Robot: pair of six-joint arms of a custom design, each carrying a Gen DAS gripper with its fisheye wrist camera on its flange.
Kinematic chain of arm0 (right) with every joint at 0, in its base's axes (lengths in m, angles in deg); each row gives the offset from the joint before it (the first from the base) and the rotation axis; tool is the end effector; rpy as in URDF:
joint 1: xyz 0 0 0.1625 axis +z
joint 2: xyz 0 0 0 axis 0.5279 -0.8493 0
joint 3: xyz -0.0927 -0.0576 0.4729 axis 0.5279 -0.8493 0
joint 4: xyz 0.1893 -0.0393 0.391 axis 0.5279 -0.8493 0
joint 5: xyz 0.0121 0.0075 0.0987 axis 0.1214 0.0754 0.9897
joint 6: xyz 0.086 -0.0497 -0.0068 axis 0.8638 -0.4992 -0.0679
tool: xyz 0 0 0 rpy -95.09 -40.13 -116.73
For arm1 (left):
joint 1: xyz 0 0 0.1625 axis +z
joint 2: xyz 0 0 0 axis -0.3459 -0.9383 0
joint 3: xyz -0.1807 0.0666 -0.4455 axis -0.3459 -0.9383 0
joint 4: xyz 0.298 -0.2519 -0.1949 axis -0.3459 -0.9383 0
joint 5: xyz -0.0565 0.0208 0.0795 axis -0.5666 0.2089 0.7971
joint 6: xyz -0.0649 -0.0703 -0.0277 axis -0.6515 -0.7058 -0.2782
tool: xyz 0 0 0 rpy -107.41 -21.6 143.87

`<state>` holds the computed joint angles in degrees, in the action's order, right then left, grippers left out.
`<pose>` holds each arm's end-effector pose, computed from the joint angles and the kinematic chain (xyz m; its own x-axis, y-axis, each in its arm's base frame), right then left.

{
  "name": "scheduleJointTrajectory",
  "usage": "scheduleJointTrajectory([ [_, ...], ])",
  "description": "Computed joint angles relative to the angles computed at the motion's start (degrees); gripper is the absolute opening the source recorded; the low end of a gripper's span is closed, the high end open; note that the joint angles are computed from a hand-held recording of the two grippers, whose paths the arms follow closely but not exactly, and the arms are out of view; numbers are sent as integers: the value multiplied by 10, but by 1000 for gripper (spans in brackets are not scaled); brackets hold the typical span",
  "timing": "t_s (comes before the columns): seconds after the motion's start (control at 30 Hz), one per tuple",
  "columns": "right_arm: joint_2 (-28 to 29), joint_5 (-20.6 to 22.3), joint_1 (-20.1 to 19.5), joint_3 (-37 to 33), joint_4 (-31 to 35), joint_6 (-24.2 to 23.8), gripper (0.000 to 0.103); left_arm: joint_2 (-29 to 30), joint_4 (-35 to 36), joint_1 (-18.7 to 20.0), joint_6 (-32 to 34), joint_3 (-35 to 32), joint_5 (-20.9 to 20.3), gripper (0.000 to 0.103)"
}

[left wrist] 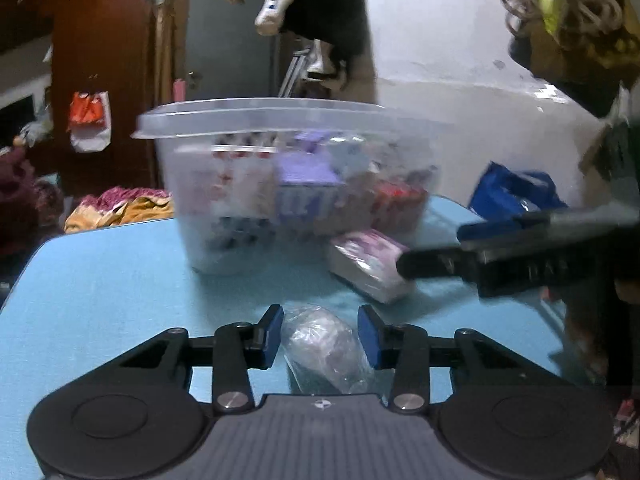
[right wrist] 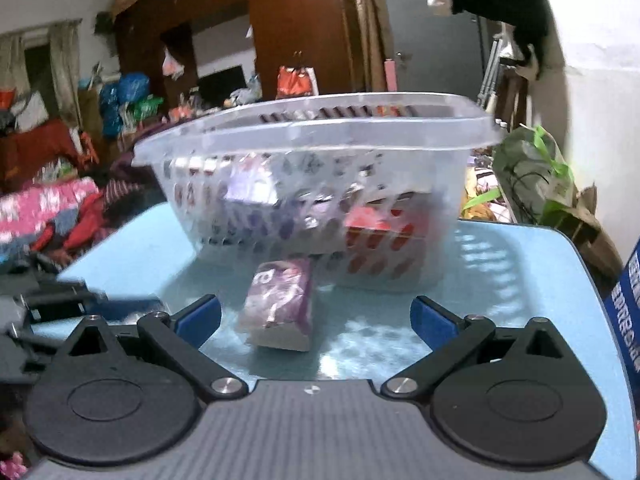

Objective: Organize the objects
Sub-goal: 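Grasp a crumpled clear packet with the left tool while the right tool grasps a pink-wrapped box, then carry both items over the basket and open both tools to drop them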

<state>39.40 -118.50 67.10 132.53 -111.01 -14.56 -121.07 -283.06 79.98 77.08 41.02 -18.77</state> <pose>0.2433 -0.6882 0.0724 -0.5752 -0.6841 0.4485 -0.8128 0.4162 -0.4075 -0.0904 -0.5564 0.2049 -0.7546 0.0471 -0.6545 0.5854 0.4990 -0.6390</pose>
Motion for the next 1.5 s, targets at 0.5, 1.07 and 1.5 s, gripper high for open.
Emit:
scheduleJointTrajectory([
  [0.5,14,-41,10,-15,36,-15,51,-27,28,26,-48,3,-45,42],
  [1.07,-8,41,-13,21,-24,15,50,-18,-49,23,-9,16,-61,42],
  [1.5,-8,53,-17,28,-39,14,50,-31,71,15,-46,9,-13,44],
])
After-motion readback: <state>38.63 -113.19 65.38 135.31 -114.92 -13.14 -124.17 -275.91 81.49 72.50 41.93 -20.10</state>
